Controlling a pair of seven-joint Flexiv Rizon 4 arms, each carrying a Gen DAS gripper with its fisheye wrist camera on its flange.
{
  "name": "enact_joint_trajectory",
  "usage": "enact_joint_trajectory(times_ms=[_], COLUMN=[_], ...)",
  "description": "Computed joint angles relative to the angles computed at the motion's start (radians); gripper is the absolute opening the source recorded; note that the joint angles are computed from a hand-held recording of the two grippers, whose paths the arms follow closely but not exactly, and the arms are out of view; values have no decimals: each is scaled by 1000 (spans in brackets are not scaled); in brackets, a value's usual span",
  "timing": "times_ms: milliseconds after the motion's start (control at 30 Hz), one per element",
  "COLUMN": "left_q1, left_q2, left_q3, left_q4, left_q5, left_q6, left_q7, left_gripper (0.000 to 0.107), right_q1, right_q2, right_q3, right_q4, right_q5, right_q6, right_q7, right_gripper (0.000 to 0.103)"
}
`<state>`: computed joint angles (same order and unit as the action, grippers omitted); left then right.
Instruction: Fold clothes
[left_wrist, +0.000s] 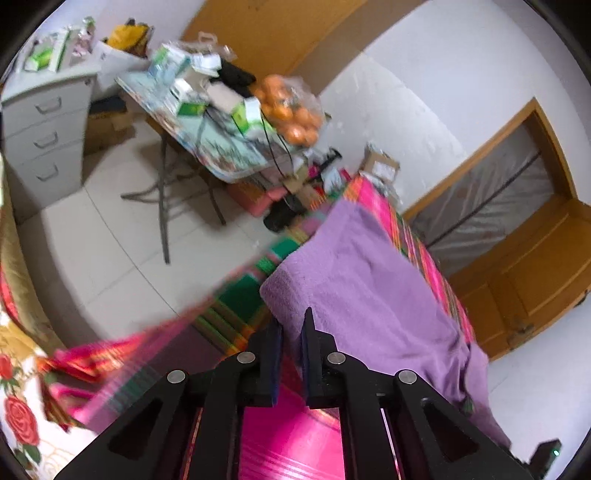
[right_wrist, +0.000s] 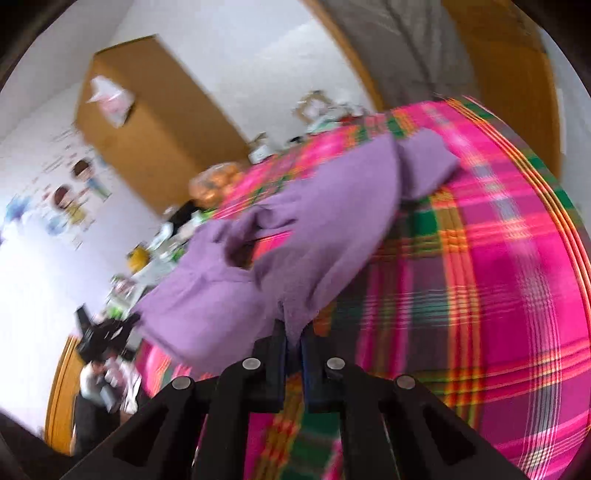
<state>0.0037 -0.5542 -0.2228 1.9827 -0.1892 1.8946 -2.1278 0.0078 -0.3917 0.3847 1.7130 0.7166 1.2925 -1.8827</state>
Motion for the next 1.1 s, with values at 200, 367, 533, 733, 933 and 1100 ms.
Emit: enact_joint_trajectory(times_ms=[200,367,533,733,933,1100], left_q1=[51,54,56,84,61,37], left_q2=[5,-2,2,-15,-17,-9], left_q3=[-36,-42,-37,-59,-38,-13], left_q4=[31,41,46,42,22,15], left_q5=[5,-2,-1,18,4,-10], left_q6=[-67,-59,-44,-36,-59,-77], left_q7=[8,18,15,7,18,34], left_gripper=[8,8,8,8,8,8], right_q1=[45,62,37,149,68,88], right_q2=[-3,14,23,38,-88,-257], right_q3=[-77,-94,-72,-266,-125,-58], right_q4=[54,73,52,113,-54,-311], right_q5=[-109,-196,-248,-490,-561,-637], right_q6=[-75,-1,4,77,97,-4], right_q7=[142,185,147,416,340,227], right_gripper=[22,35,35,35,36,36])
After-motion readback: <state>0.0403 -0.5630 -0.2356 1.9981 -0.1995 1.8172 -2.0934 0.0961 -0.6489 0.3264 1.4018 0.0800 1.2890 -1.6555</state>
